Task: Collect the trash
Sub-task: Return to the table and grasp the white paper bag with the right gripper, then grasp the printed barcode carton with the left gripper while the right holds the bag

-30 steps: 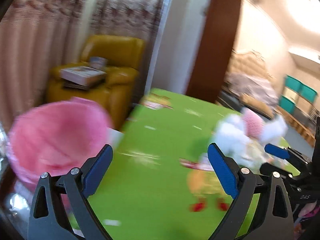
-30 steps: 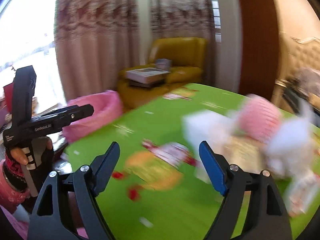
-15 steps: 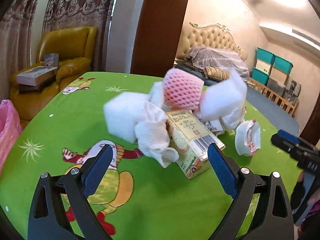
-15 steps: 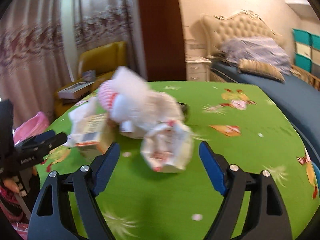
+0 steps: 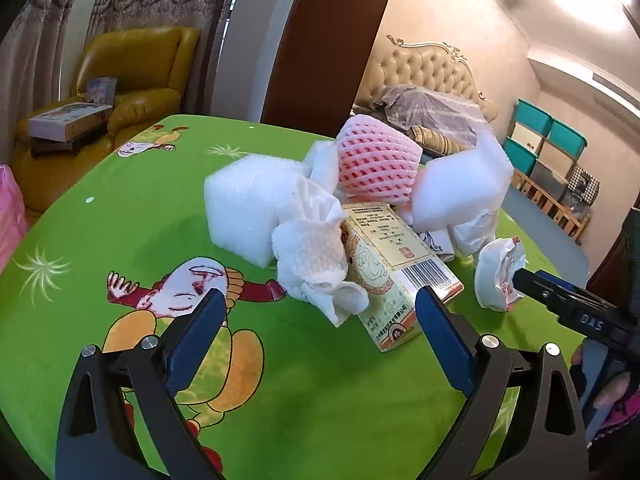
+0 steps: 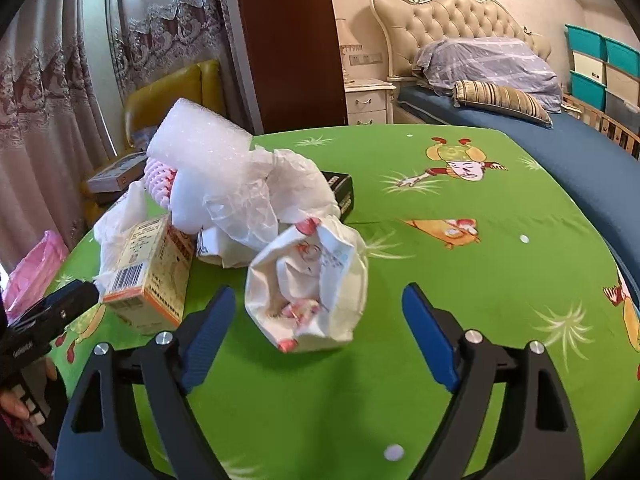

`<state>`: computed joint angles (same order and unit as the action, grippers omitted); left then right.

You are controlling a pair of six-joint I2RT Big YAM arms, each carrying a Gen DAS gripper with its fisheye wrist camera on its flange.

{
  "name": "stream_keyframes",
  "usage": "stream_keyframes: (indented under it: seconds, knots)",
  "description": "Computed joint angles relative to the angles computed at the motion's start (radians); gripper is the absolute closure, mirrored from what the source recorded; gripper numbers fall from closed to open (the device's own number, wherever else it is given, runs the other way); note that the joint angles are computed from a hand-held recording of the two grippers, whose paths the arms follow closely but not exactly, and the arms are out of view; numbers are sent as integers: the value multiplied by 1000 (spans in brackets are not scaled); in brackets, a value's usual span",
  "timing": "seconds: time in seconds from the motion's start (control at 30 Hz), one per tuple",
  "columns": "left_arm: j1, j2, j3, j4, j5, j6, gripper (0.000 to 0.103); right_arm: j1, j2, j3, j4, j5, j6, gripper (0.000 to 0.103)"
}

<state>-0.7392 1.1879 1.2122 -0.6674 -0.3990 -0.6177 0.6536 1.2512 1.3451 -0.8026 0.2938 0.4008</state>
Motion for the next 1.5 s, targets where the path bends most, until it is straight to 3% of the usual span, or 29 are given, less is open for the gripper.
stream_keyframes:
  seconds: [0.2,0.3,0.37,0.63,0.83,0.97,1.1,1.3,1.43,1.5]
  knots:
    - [-23,-3,-10,20,-34,34,14,9,97,89,-82,54,-19,20]
    - [-23,-4,-11,22,-32,34,14,-2,115,107,-104,38,-16,21]
    - [-22,-2,-9,16,-24,29,14,-10,110,98,-93,15,-12,32]
    - [-16,1,-7,11,-16,33,14,-30,39,19,4,-15,-11,40]
    - [-24,13,14,-23,-18,22,14,-60,-43,-58,37,-13,14,41]
    - [-73,13,29,4,-24,39,14,-77,-78,-92,64,-21,20,41]
    - [-110,61,86,6,-54,96,18,-81,-100,-110,78,-5,17,41]
    - [-69,164,185,-60,18,68,34,-94,-132,-139,98,-5,20,40]
    - [-87,207,232,-103,-6,75,35,-97,-144,-154,117,-16,19,40]
    - [-95,247,279,-163,-31,78,35,-97,-148,-161,123,-21,19,40]
